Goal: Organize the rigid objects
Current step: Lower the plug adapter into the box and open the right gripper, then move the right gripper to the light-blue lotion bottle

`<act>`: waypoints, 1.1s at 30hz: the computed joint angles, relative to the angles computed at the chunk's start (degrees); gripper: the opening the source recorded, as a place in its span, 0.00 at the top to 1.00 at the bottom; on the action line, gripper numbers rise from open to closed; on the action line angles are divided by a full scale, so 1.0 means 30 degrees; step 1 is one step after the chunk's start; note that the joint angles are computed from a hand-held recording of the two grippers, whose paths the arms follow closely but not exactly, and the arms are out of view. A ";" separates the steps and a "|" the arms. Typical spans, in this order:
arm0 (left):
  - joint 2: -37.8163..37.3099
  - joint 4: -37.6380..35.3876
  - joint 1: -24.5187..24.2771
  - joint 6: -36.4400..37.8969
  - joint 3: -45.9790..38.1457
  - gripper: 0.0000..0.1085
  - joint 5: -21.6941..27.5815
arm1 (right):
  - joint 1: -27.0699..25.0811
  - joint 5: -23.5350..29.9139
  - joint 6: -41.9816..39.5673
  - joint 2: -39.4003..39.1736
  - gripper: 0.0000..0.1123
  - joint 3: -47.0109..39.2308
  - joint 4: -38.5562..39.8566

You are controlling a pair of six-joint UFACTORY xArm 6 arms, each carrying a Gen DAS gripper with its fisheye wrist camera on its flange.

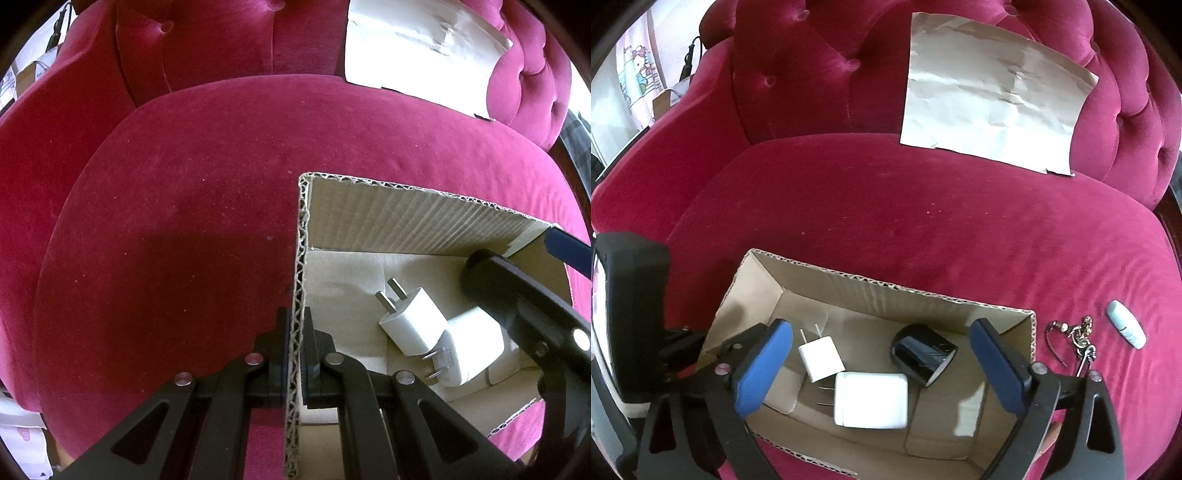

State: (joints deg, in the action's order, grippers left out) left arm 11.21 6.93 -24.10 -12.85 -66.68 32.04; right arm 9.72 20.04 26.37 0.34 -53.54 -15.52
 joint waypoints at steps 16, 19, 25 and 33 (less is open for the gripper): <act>-0.0013 0.0229 -0.0077 -0.0215 -0.0029 0.96 0.0058 | -0.0823 -0.0211 0.0539 -0.1547 0.09 0.1208 -0.0833; -0.0037 0.0160 -0.0058 -0.0187 -0.0016 0.96 0.0066 | -0.1170 -0.0295 0.0526 -0.1953 0.09 0.1477 -0.0846; -0.0041 0.0195 -0.0053 -0.0203 -0.0025 0.96 0.0083 | -0.2064 -0.0290 0.0971 -0.2788 0.09 0.1951 -0.1467; -0.0030 0.0186 -0.0050 -0.0142 -0.0045 0.96 0.0101 | -0.3510 -0.0304 0.1969 -0.3676 0.09 0.2511 -0.2480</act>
State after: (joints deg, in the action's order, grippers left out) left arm 11.12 7.49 -24.25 -13.28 -66.82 32.34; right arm -0.81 19.13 32.28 -10.69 -46.01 -22.96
